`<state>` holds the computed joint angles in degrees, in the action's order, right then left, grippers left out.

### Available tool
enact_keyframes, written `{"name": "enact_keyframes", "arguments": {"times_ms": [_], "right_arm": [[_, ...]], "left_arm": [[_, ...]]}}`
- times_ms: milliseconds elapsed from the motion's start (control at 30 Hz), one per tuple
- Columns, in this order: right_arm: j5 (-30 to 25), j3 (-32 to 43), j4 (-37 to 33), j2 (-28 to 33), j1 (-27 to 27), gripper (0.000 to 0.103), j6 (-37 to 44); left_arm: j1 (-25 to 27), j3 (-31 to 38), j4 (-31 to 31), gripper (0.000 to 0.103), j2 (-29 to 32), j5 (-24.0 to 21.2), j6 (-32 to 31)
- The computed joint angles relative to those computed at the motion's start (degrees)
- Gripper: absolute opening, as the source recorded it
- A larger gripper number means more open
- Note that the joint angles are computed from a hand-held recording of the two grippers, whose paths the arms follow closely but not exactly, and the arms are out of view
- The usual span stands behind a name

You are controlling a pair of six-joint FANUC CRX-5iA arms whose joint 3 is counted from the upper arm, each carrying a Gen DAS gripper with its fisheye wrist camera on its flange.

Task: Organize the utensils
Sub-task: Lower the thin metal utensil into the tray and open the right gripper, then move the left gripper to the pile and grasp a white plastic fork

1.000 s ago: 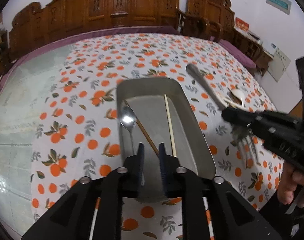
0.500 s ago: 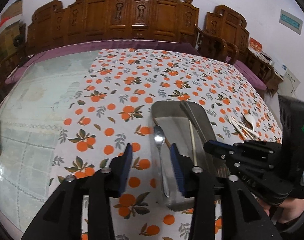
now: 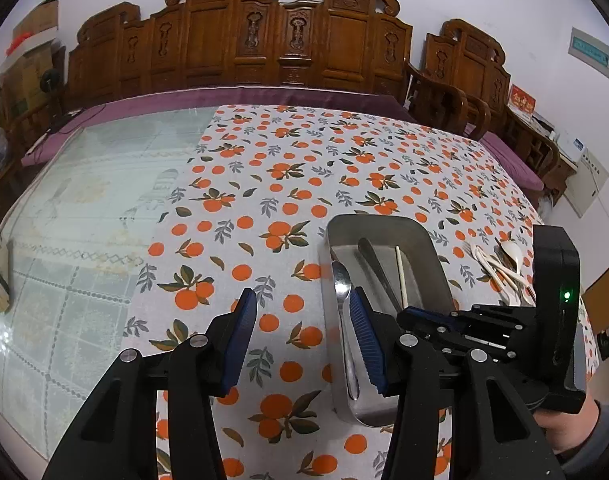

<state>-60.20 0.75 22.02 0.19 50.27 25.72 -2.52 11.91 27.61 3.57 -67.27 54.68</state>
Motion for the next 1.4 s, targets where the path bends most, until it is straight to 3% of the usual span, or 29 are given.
{"name": "enact_keyframes", "arguments": {"times_ms": [200,400,567,1033,1100,1400], "right_arm": [[0.1,-0.6,1.5,-1.0,0.5,0.008,0.3],[-1.4,-3.7,6.2,-5.8,2.7,0.008,-2.1],[-7.3,-8.5,11.3,-12.6,6.8,0.008,-5.6],[-32.0,-21.7,20.7,-31.4,24.2,0.009,-23.1],[-34.0,-23.2,21.5,-33.1,26.1,0.017,-25.3],[-39.1,-27.3,18.7,-37.6,26.3,0.017,-26.1]], "left_arm": [[-0.1,-0.3,-0.1,0.046,-0.2,0.2,-0.3],[-1.1,-1.4,0.5,0.046,-1.0,0.9,-0.4],[-2.5,-2.8,1.5,0.066,-2.1,1.1,-1.6],[-10.0,-8.5,1.3,0.069,-8.8,2.3,-2.1],[-11.7,-8.6,0.5,0.069,-9.4,2.4,-1.4],[-19.4,-8.0,-3.9,0.069,-9.1,3.4,3.5]]}}
